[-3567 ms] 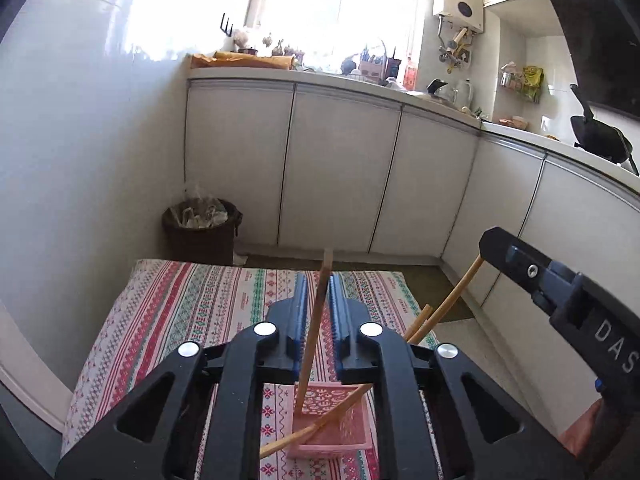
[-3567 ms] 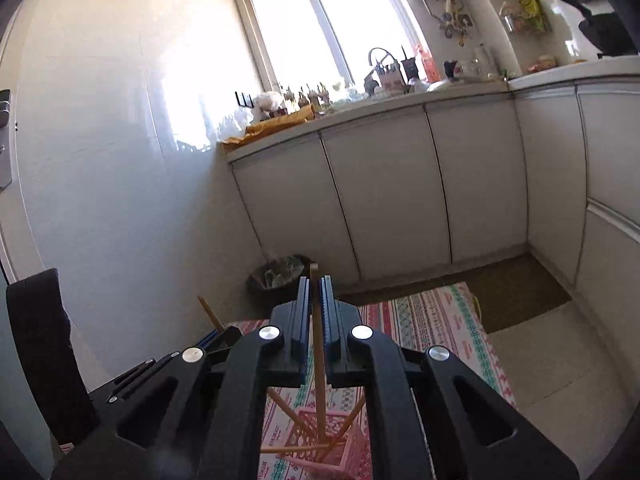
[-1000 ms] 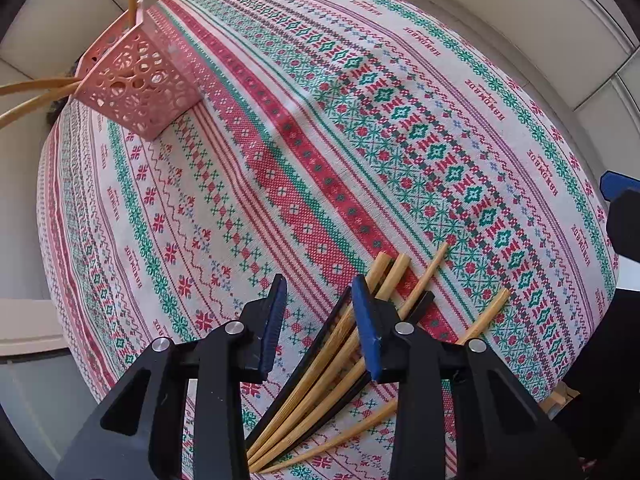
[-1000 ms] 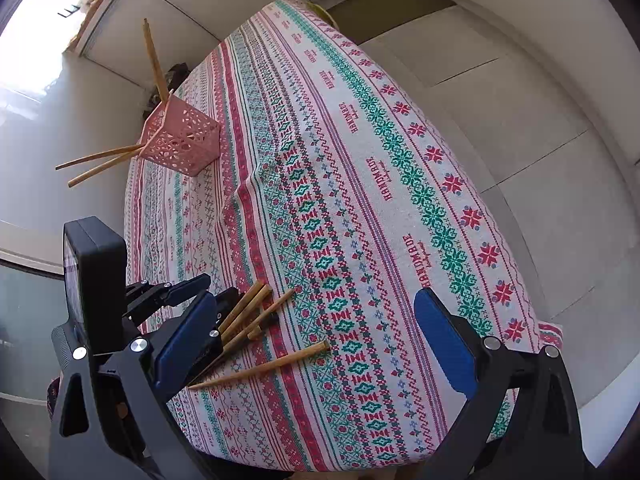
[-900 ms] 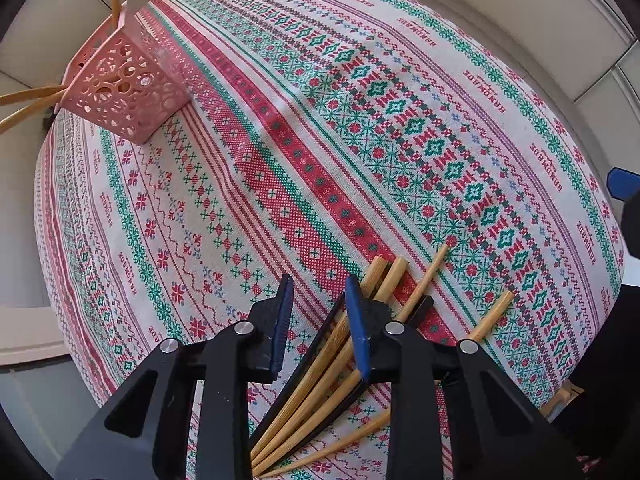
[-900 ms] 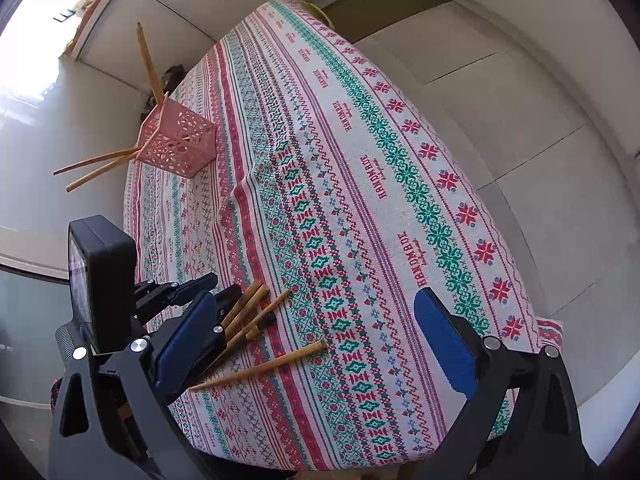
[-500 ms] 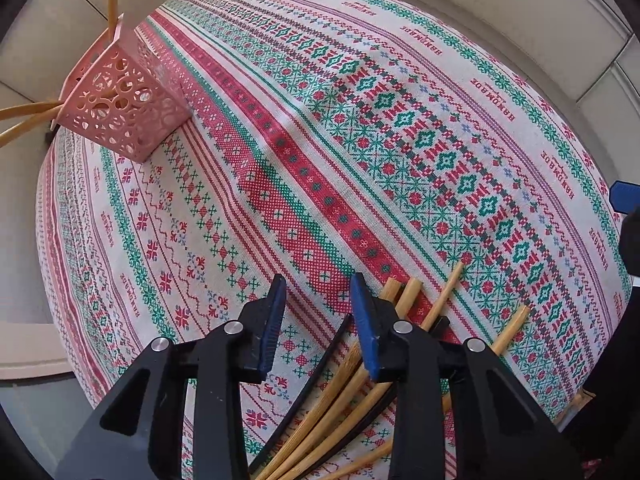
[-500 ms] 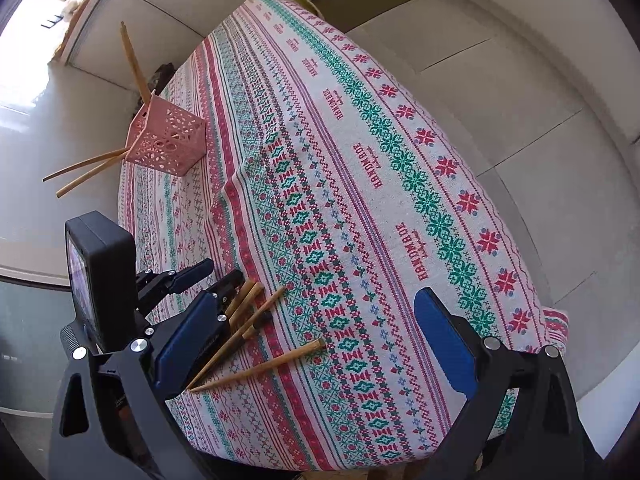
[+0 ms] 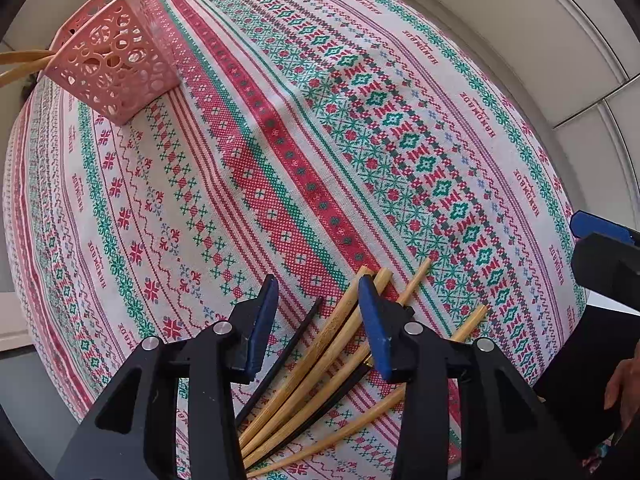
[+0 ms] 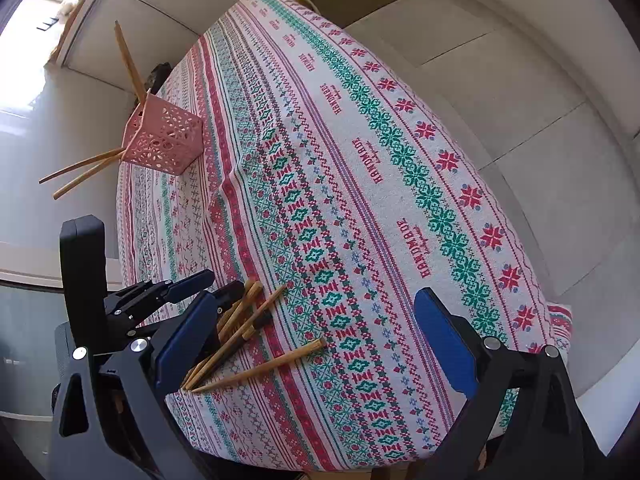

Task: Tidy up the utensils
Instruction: 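Move both tools back over the chopstick pile, then grasp a wooden chopstick upright with the left tool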

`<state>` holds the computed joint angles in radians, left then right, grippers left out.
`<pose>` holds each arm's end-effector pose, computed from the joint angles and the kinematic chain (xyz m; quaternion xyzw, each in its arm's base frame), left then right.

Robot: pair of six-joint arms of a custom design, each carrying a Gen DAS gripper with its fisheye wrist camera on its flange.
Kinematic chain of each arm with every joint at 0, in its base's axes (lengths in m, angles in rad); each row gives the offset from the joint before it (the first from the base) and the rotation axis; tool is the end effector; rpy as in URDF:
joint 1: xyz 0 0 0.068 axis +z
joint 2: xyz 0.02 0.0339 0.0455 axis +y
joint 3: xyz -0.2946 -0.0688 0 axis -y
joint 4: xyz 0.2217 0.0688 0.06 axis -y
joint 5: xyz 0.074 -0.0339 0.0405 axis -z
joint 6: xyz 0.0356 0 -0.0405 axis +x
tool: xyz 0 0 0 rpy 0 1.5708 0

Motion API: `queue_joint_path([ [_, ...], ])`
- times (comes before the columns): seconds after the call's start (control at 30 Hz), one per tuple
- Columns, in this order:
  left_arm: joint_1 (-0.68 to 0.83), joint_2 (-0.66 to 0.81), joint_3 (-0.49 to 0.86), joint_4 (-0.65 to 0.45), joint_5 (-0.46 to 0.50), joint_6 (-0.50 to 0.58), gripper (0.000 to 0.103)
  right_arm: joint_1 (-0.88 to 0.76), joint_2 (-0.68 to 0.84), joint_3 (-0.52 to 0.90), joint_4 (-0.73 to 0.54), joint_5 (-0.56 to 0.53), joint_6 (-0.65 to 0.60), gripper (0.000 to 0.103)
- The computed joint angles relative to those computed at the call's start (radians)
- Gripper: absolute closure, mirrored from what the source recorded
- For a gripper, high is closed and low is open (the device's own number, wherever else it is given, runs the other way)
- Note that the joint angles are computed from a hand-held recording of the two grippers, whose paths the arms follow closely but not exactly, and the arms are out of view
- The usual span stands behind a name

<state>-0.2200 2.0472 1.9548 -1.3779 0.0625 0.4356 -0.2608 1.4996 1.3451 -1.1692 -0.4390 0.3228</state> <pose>0.3824 -0.0878 0.3056 0.3229 0.9446 -0.0256 0.0533 0.2487 -0.0507 0.3295 0.2529 0.9353 0.2197 0.1135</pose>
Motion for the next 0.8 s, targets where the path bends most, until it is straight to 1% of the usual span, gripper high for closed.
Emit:
queue_joint_path([
  [0.13, -0.028, -0.033, -0.037, 0.028, -0.023, 0.005, 0.063, -0.019, 0.002, 0.005, -0.008, -0.015, -0.005, 0.007],
  [0.17, -0.051, -0.054, -0.073, 0.053, -0.041, -0.011, 0.064, -0.019, 0.003, 0.007, -0.010, -0.017, -0.007, 0.007],
  [0.2, -0.063, -0.064, -0.084, 0.059, -0.055, -0.015, 0.069, -0.018, 0.004, 0.008, -0.012, -0.018, -0.009, 0.007],
  [0.23, -0.091, -0.074, -0.108, 0.072, -0.064, -0.033, 0.071, -0.016, 0.004, 0.010, -0.015, -0.018, -0.012, 0.007],
  [0.37, -0.120, -0.088, -0.157, 0.109, -0.091, -0.033, 0.075, -0.016, 0.004, 0.012, -0.019, -0.017, -0.013, 0.007],
  [0.43, -0.128, -0.094, -0.177, 0.113, -0.094, -0.016, 0.080, -0.016, 0.006, 0.012, -0.017, -0.015, -0.009, 0.007],
  [0.47, -0.155, -0.088, -0.186, 0.104, -0.100, -0.020, 0.086, -0.015, 0.008, 0.014, -0.017, -0.013, -0.008, 0.007],
  [0.5, -0.176, -0.108, -0.219, 0.131, -0.107, -0.003, 0.090, -0.011, 0.009, 0.015, -0.015, -0.012, -0.002, 0.007],
  [0.53, -0.194, -0.117, -0.235, 0.146, -0.121, -0.010, 0.090, -0.006, 0.011, 0.016, -0.012, -0.010, 0.004, 0.007],
  [0.57, -0.195, -0.109, -0.223, 0.136, -0.118, -0.026, 0.091, -0.002, 0.013, 0.019, -0.012, -0.007, 0.009, 0.007],
  [0.63, -0.173, -0.091, -0.194, 0.119, -0.077, -0.052, 0.089, 0.015, 0.016, 0.026, -0.007, -0.005, 0.022, 0.007],
  [0.73, -0.101, -0.094, -0.202, 0.174, -0.082, -0.080, 0.092, 0.061, 0.017, 0.044, 0.004, 0.012, 0.038, 0.007],
  [0.77, -0.078, -0.098, -0.202, 0.185, -0.076, -0.095, 0.094, 0.080, 0.020, 0.048, 0.013, 0.014, 0.048, 0.007],
  [0.8, -0.044, -0.109, -0.198, 0.193, -0.049, -0.109, 0.096, 0.100, 0.026, 0.052, 0.025, 0.010, 0.063, 0.007],
])
